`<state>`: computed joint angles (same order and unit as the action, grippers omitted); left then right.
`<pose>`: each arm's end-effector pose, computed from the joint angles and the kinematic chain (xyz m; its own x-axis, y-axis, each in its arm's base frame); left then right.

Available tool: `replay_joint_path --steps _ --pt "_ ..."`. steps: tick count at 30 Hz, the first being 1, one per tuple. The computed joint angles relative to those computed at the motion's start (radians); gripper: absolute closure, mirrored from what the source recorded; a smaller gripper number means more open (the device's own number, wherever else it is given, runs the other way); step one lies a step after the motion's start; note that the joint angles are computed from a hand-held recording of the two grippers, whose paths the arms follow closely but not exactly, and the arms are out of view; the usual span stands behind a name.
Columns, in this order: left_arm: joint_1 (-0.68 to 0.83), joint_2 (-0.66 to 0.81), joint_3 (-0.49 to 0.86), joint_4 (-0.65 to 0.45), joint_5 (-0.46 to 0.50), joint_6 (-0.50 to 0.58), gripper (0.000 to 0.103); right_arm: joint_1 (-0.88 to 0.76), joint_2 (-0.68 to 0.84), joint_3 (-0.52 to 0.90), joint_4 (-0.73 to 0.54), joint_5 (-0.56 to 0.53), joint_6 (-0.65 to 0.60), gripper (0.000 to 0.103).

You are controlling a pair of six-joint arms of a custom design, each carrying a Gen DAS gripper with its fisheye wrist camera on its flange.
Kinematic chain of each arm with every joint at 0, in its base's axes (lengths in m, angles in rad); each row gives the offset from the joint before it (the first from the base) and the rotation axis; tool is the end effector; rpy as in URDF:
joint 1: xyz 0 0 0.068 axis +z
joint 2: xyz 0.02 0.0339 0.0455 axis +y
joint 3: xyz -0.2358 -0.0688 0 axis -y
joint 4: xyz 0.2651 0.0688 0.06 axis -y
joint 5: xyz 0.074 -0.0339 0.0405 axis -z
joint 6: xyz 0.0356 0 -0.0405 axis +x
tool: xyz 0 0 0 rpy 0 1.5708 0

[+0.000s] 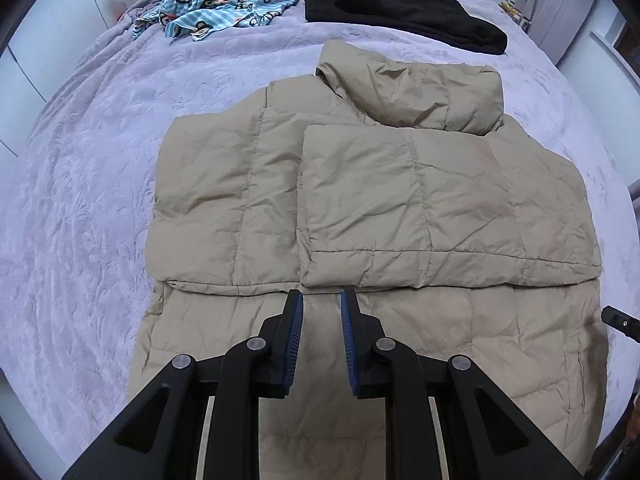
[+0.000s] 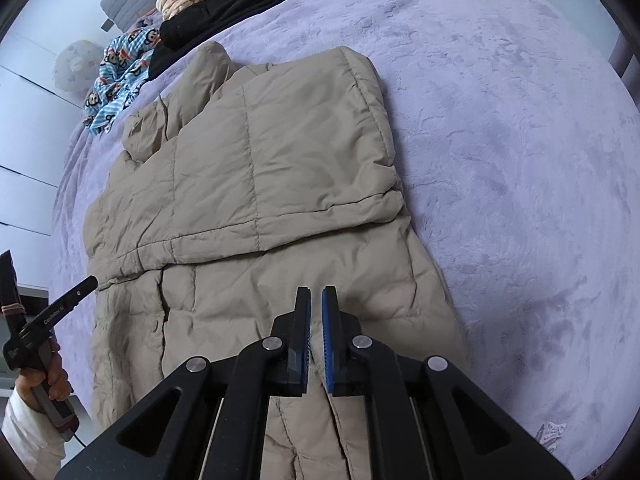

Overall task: Fold large clothes
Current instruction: 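Press and smooth the folded jacket panel with the right tool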

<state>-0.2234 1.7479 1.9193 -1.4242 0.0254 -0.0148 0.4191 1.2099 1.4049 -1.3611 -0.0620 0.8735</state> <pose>0.3380 -0.0777 0.3459 -0.9296 0.1960 -0.3123 0.2155 0.9761 -0.0287 0.2077 0.0949 0.3437 -0.8676 0.4511 -0.2092 0.3686 0.8658 0.3384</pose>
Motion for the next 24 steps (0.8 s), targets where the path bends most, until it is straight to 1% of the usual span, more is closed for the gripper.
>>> replay_joint_path --steps 1,3,4,5,7,11,12,13,14,15,16,21,23,24 --pt "-0.005 -0.006 0.001 -0.011 -0.001 -0.006 0.082 0.005 0.0 0.007 -0.001 -0.009 -0.006 0.095" --pt "-0.016 -0.019 -0.004 -0.031 -0.006 -0.017 0.082 0.022 0.007 0.027 -0.011 -0.016 -0.009 0.088" --pt "-0.024 -0.025 -0.008 -0.04 -0.015 -0.023 0.082 0.028 0.009 0.035 -0.015 -0.017 -0.009 0.078" --pt "-0.035 -0.032 -0.012 -0.05 -0.032 -0.029 0.082 0.034 0.007 0.04 -0.018 -0.016 -0.004 0.064" --pt "-0.057 -0.046 -0.021 -0.068 -0.061 -0.039 0.082 0.041 -0.001 0.05 -0.025 -0.008 0.003 0.053" --pt "-0.088 -0.084 -0.044 -0.1 -0.072 -0.082 0.082 0.043 -0.022 0.043 -0.018 -0.035 0.006 0.053" --pt "-0.097 -0.097 -0.053 -0.107 -0.078 -0.099 0.08 0.041 -0.027 0.038 -0.014 -0.045 0.003 0.053" --pt "-0.106 -0.108 -0.06 -0.114 -0.085 -0.116 0.067 0.041 -0.032 0.031 -0.011 -0.053 -0.001 0.053" --pt "-0.114 -0.119 -0.066 -0.123 -0.094 -0.136 0.013 0.043 -0.036 0.023 -0.008 -0.061 -0.004 0.052" --pt "-0.124 -0.148 -0.085 -0.115 -0.117 -0.169 0.002 0.044 -0.04 0.016 -0.005 -0.069 -0.006 0.052" --pt "-0.133 -0.181 -0.108 -0.093 -0.135 -0.186 0.001 0.047 -0.044 0.009 -0.003 -0.078 -0.007 0.052" --pt "-0.13 -0.209 -0.124 -0.128 -0.132 -0.202 0.001 0.079 -0.057 0.005 -0.015 -0.087 0.006 0.052" --pt "-0.12 -0.229 -0.131 -0.136 -0.117 -0.198 0.001 0.098 -0.06 0.009 -0.022 -0.082 0.024 0.045" --pt "-0.112 -0.242 -0.136 -0.138 -0.114 -0.194 0.001 0.108 -0.063 0.012 -0.025 -0.079 0.033 0.044"
